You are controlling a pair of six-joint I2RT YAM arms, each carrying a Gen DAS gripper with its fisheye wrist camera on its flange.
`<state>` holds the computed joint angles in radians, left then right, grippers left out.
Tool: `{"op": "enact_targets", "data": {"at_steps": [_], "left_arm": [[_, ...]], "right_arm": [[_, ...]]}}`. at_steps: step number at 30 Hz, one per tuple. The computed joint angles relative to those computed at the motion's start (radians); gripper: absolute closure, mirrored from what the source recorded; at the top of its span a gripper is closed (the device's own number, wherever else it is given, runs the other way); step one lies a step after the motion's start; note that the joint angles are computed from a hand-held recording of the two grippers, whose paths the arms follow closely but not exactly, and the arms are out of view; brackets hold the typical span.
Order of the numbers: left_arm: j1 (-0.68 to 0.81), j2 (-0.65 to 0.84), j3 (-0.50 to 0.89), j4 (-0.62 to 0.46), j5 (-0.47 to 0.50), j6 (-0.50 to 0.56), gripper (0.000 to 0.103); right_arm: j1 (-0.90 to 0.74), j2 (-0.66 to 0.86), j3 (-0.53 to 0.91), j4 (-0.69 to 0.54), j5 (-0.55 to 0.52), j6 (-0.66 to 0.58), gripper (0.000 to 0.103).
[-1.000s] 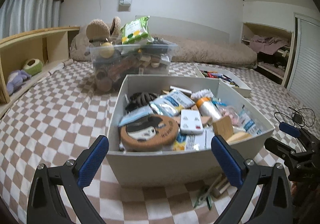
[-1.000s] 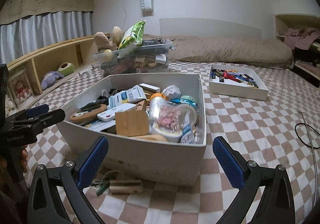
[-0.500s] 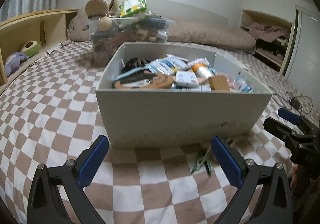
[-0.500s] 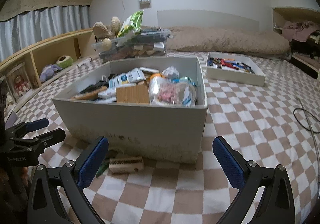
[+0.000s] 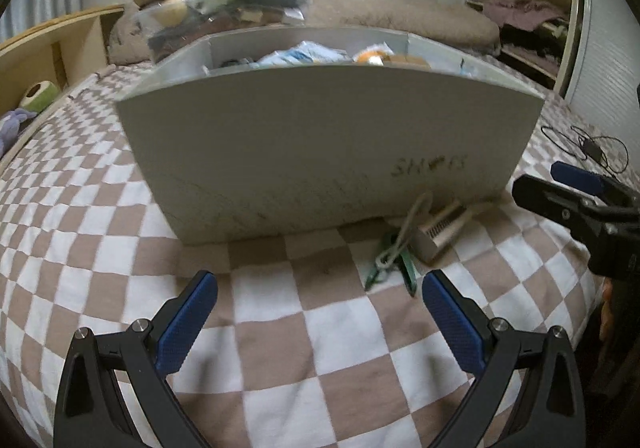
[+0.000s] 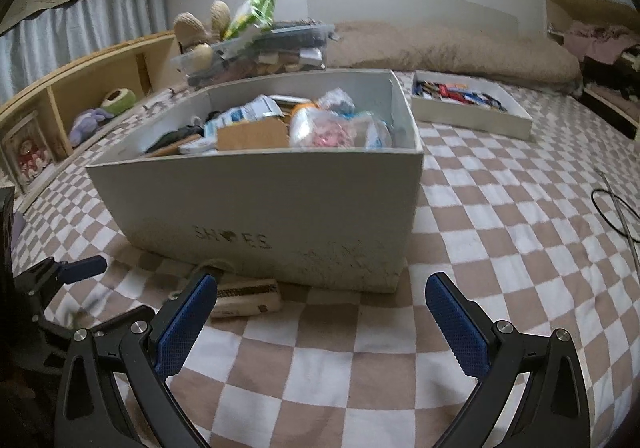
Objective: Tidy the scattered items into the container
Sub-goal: 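Lower both tools beside the box toward the green clips and brush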
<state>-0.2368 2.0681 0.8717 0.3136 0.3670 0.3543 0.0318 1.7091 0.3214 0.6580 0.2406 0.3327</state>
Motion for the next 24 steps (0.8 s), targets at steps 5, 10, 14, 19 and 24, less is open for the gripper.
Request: {"op": "enact_targets", "data": {"at_steps": [5, 10, 14, 19, 24], "left_arm": [[-0.018, 0.036, 0.035, -0.034, -0.001, 0.006, 0.0], [-0.03, 0.078, 0.085, -0.079, 0.016, -0.009, 0.0], [-0.042, 0.093, 0.088, -0.063, -0.008, -0.014, 0.0], [-0.059, 0.094, 0.073, -0.048, -0.054, 0.006, 0.0], [-0.056, 0.091, 0.07, -0.06, -0.062, 0.006, 0.0]], "right_arm": [[-0.015, 0.007, 0.008, -0.036, -0.016, 0.026, 0.0], [-0.02, 0.032, 0.03, -0.067, -0.032, 0.031, 0.0], [-0.02, 0.051, 0.05, -0.096, -0.033, 0.037, 0.0], [-0.03, 0.066, 0.058, -0.107, -0.049, 0.046, 0.0], [-0.052, 0.077, 0.065, -0.124, -0.087, 0.059, 0.0]]}}
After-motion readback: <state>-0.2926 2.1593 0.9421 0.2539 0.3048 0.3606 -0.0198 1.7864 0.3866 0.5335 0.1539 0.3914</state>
